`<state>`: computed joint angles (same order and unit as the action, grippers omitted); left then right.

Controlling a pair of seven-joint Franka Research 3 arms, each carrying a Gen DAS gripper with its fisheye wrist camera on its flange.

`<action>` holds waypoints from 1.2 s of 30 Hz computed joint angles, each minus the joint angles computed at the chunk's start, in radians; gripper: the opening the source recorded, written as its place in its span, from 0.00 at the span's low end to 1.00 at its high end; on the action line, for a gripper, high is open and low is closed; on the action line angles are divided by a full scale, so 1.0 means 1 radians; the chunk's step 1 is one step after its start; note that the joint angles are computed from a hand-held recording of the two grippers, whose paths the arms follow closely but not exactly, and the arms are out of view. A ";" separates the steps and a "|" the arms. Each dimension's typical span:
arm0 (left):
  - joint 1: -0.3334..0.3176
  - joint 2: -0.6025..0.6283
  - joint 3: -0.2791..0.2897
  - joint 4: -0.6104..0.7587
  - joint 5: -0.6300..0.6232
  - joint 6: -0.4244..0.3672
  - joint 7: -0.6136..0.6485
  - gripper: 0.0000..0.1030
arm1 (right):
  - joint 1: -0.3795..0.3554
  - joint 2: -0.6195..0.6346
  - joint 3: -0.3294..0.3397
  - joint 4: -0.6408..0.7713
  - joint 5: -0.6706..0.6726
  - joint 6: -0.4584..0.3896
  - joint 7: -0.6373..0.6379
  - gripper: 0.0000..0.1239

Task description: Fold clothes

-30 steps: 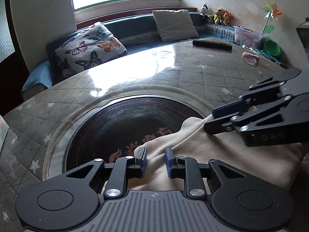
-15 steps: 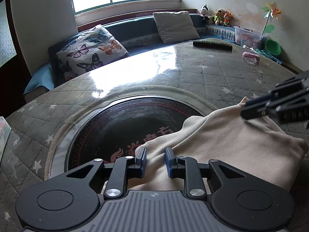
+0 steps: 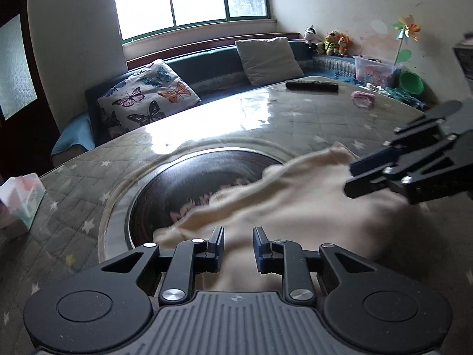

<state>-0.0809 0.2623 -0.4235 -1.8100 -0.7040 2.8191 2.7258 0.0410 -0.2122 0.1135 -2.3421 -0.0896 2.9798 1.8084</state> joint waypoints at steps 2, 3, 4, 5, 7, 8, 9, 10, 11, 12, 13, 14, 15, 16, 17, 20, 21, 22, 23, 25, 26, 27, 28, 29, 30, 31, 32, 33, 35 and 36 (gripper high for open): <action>0.023 -0.037 -0.021 -0.054 -0.067 0.015 0.070 0.24 | 0.008 -0.008 0.006 -0.015 -0.005 0.015 -0.014 0.22; 0.021 -0.047 -0.016 -0.071 -0.083 0.021 0.082 0.24 | 0.003 -0.013 0.019 -0.026 -0.021 0.027 -0.010 0.23; 0.015 -0.056 -0.007 -0.085 -0.091 0.021 0.079 0.24 | -0.005 -0.016 0.031 -0.034 -0.033 0.033 0.000 0.23; 0.009 -0.060 0.004 -0.094 -0.097 0.017 0.070 0.24 | -0.010 -0.020 0.038 -0.043 -0.037 0.036 0.010 0.23; -0.001 -0.063 0.019 -0.109 -0.113 0.027 0.063 0.24 | -0.014 -0.026 0.045 -0.062 -0.034 0.041 0.025 0.23; 0.000 -0.063 0.018 -0.114 -0.137 0.037 0.079 0.24 | -0.044 -0.031 0.071 -0.075 -0.065 0.048 0.058 0.25; 0.001 -0.064 0.021 -0.117 -0.154 0.039 0.084 0.24 | -0.070 -0.037 0.092 -0.088 -0.091 0.048 0.087 0.30; -0.001 -0.068 0.026 -0.119 -0.160 0.036 0.076 0.24 | -0.074 -0.045 0.093 -0.106 -0.095 0.056 0.100 0.31; -0.002 -0.073 0.030 -0.119 -0.170 0.032 0.076 0.24 | -0.065 -0.055 0.082 -0.127 -0.082 0.076 0.099 0.31; -0.002 -0.078 0.032 -0.120 -0.187 0.030 0.084 0.24 | -0.062 -0.070 0.076 -0.143 -0.069 0.082 0.098 0.31; 0.000 -0.083 0.036 -0.122 -0.207 0.025 0.096 0.24 | -0.068 -0.084 0.081 -0.153 -0.061 0.082 0.101 0.31; -0.003 -0.085 0.044 -0.124 -0.212 0.018 0.093 0.24 | -0.069 -0.100 0.080 -0.166 -0.051 0.084 0.100 0.31; -0.009 -0.083 0.055 -0.123 -0.203 0.012 0.078 0.24 | -0.080 -0.113 0.090 -0.177 -0.045 0.085 0.105 0.31; -0.013 -0.079 0.063 -0.123 -0.197 0.009 0.061 0.24 | -0.078 -0.120 0.086 -0.185 -0.031 0.084 0.101 0.31; -0.008 -0.081 0.062 -0.124 -0.218 0.001 0.077 0.24 | -0.055 -0.120 0.062 -0.195 -0.001 0.089 0.083 0.31; -0.011 -0.087 0.076 -0.117 -0.227 -0.023 0.063 0.25 | -0.021 -0.131 0.035 -0.216 0.066 0.107 0.041 0.31; -0.013 -0.082 0.083 -0.106 -0.224 -0.033 0.043 0.25 | -0.027 -0.134 0.042 -0.213 0.072 0.099 0.032 0.32; -0.019 -0.075 0.090 -0.094 -0.209 -0.028 0.012 0.25 | -0.031 -0.137 0.049 -0.209 0.077 0.094 0.024 0.32; -0.024 -0.066 0.096 -0.083 -0.191 -0.020 -0.020 0.25 | -0.038 -0.135 0.057 -0.203 0.079 0.091 0.019 0.32; -0.027 -0.042 0.101 -0.050 -0.155 -0.017 -0.093 0.24 | -0.044 -0.133 0.063 -0.196 0.086 0.091 0.011 0.33; -0.026 -0.028 0.101 -0.032 -0.136 -0.019 -0.130 0.24 | -0.040 -0.130 0.060 -0.192 0.094 0.090 0.007 0.34; -0.025 -0.013 0.099 -0.013 -0.118 -0.017 -0.169 0.24 | -0.039 -0.126 0.061 -0.190 0.099 0.092 0.005 0.35; -0.024 0.000 0.096 0.002 -0.098 -0.009 -0.205 0.24 | -0.039 -0.124 0.063 -0.189 0.102 0.092 0.002 0.35; -0.025 0.014 0.094 0.017 -0.072 -0.004 -0.243 0.24 | -0.043 -0.120 0.069 -0.187 0.102 0.091 0.003 0.37; -0.024 0.027 0.094 0.028 -0.043 0.005 -0.274 0.24 | -0.046 -0.118 0.073 -0.188 0.101 0.091 0.004 0.38; -0.037 0.040 0.104 0.036 0.009 0.026 -0.322 0.25 | -0.045 -0.117 0.074 -0.190 0.103 0.092 0.004 0.38; -0.054 0.048 0.120 0.035 0.068 0.049 -0.371 0.25 | -0.043 -0.116 0.073 -0.191 0.106 0.095 0.003 0.38; -0.077 0.055 0.145 0.033 0.137 0.068 -0.429 0.25 | -0.045 -0.116 0.074 -0.193 0.107 0.097 0.005 0.38; -0.133 0.064 0.217 0.025 0.285 0.092 -0.567 0.25 | -0.041 -0.115 0.071 -0.194 0.114 0.100 0.003 0.39; -0.154 0.064 0.245 0.015 0.342 0.110 -0.621 0.25 | -0.040 -0.114 0.070 -0.193 0.116 0.100 0.001 0.39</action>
<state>-0.2345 0.3263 -0.1785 -1.7950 -0.3622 2.9290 2.1048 0.0015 -0.3266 0.1830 -2.5350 0.0261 3.0798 1.8091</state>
